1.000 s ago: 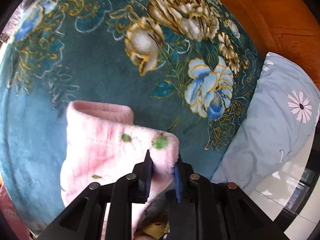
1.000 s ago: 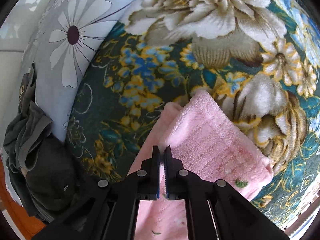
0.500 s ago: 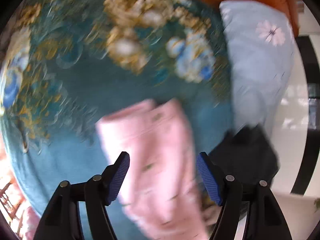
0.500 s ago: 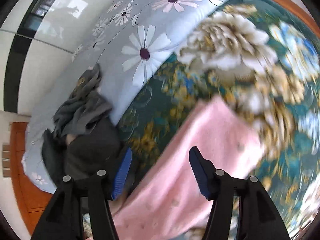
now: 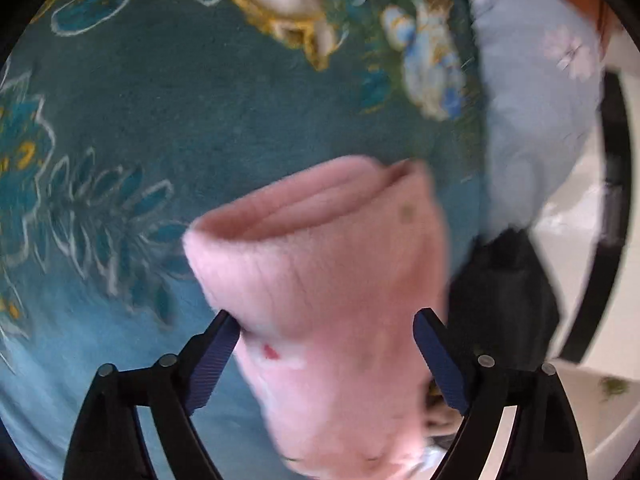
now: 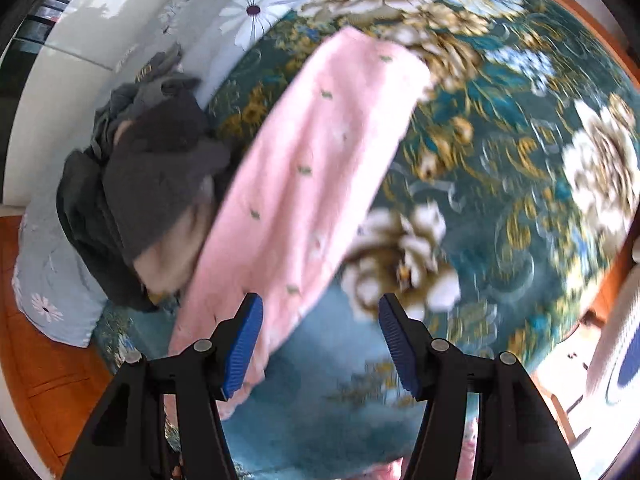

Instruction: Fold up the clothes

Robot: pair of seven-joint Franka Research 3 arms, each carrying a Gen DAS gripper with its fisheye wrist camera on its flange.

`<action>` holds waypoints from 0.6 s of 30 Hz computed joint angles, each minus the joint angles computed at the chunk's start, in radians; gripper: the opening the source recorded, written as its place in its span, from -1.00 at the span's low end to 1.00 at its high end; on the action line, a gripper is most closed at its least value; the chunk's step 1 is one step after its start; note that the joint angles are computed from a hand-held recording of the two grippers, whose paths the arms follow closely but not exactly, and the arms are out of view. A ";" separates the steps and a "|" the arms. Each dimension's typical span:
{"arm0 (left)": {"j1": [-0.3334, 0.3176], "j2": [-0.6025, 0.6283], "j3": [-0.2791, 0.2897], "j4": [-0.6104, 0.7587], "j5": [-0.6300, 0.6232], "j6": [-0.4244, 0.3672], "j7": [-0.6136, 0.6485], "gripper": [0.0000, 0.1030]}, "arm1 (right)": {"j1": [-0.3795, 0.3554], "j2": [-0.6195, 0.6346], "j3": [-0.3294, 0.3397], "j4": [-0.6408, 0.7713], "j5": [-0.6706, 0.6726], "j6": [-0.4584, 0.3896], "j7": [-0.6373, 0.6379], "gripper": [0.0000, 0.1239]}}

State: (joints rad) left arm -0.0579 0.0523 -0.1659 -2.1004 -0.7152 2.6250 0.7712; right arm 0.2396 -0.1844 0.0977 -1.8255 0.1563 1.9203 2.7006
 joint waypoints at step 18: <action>0.033 -0.036 -0.006 0.017 -0.355 0.024 0.322 -0.52 | 0.205 0.455 0.011 0.648 -0.072 -0.260 -0.105 -0.01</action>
State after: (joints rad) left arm -0.0245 0.0158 -0.1721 -2.0835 -1.0706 2.6487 1.0935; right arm 0.4446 0.2706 0.1083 -1.1777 0.0841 1.6606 2.5959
